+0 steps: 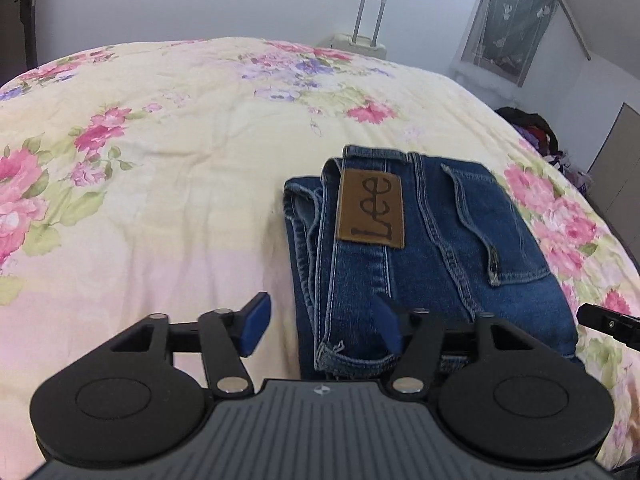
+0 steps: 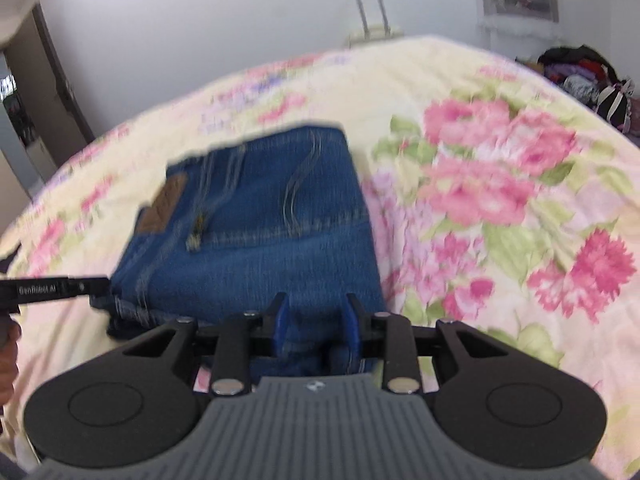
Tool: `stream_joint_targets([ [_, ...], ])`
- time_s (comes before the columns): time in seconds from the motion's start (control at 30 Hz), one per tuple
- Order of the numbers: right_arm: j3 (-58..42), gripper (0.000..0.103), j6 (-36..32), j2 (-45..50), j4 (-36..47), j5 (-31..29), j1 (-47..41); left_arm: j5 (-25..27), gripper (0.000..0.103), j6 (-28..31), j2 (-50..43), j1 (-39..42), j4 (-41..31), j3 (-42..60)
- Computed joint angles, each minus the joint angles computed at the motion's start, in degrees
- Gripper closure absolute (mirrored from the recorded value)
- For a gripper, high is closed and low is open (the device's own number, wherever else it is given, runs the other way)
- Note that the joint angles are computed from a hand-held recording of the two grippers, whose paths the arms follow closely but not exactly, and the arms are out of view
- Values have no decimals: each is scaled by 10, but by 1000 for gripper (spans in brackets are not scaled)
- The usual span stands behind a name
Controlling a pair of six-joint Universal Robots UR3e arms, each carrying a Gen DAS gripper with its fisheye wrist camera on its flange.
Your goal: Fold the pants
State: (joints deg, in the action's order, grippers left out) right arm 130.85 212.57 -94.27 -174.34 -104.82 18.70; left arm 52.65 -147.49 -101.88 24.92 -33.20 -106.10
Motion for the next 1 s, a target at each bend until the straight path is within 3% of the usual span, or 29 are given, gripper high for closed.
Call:
stream_joint_targets([
  [0.17,19,42,12,25,-85,31,-50,13,19,-15,-51,-21,-23,64],
  [0.2,23,41,20,35,-103,50,-69,14,18,-18,-63,-23,-26,73],
  [0.47,32,41,43,121,-193,221,-196,-30,17,-43,-163,-20,-97,190],
  [0.8,7,40,2,213,-240,414,-310,-153,13,-50,-337,-4,-295,412],
  [0.87,5,40,2,235,-257,460,-338,-171,15,-58,-358,-5,-312,434],
  [0.93,1,43,11,267,-285,513,-367,-185,25,-58,-367,-6,-323,446],
  [1.0,-3,53,26,293,-308,545,-385,-184,33,-61,-366,-8,-315,444],
])
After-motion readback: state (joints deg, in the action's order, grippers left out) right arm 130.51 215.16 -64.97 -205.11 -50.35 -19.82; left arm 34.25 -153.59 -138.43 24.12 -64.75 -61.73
